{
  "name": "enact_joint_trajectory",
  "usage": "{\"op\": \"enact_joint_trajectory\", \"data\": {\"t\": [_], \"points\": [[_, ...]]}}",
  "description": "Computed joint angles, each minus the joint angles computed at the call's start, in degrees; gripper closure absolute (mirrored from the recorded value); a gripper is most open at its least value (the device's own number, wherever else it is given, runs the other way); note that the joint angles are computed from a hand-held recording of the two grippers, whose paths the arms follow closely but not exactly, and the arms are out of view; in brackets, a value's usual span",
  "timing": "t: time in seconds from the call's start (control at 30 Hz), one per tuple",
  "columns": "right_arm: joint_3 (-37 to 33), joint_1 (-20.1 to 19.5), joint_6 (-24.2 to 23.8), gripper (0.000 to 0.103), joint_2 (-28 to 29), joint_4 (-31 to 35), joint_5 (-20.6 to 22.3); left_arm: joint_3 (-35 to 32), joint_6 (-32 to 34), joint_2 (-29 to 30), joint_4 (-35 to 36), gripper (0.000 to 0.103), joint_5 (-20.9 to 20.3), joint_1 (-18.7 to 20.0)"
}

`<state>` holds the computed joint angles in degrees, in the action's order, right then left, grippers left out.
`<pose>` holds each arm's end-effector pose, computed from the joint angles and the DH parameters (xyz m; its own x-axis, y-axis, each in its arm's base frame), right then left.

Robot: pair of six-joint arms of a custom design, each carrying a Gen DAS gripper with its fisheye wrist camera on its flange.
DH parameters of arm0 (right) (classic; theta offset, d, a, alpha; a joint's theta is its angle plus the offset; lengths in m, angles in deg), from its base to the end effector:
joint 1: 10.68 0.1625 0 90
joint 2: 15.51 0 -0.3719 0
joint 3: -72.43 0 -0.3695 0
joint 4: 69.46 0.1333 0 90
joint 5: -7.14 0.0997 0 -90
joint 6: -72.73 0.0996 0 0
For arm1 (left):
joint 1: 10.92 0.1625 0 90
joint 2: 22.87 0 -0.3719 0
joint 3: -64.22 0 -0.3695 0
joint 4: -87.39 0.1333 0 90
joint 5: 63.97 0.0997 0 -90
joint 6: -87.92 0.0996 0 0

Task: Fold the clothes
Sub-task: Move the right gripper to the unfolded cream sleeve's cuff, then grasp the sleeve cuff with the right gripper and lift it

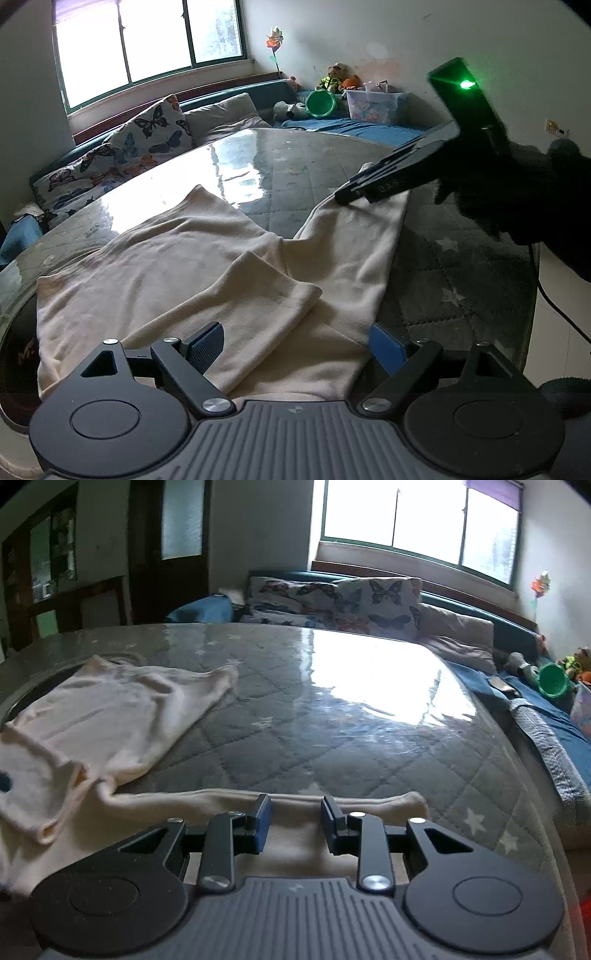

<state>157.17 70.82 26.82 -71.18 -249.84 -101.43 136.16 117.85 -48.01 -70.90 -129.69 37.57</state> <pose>0.0024 -0.6711 0.3322 -0.6746 -0.0513 0.7364 -0.5943 0.6294 -0.5006 -0.3438 -0.6514 0.0032 -0.3704 0.7735 -0.5144 0.9248 0.3587 -0.1266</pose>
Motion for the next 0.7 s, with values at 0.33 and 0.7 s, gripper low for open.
{"op": "enact_joint_trajectory", "data": {"t": [0.33, 0.7], "points": [[4.52, -3.09, 15.27, 0.067, -6.61, -3.78, -1.76, -0.34, -0.34, -0.01, -0.61, 0.015, -0.51, 0.18], [8.54, -5.41, 25.67, 0.070, -9.57, -3.98, 1.29, 1.08, -0.16, -0.99, -3.19, 0.014, 0.90, -0.09]]}}
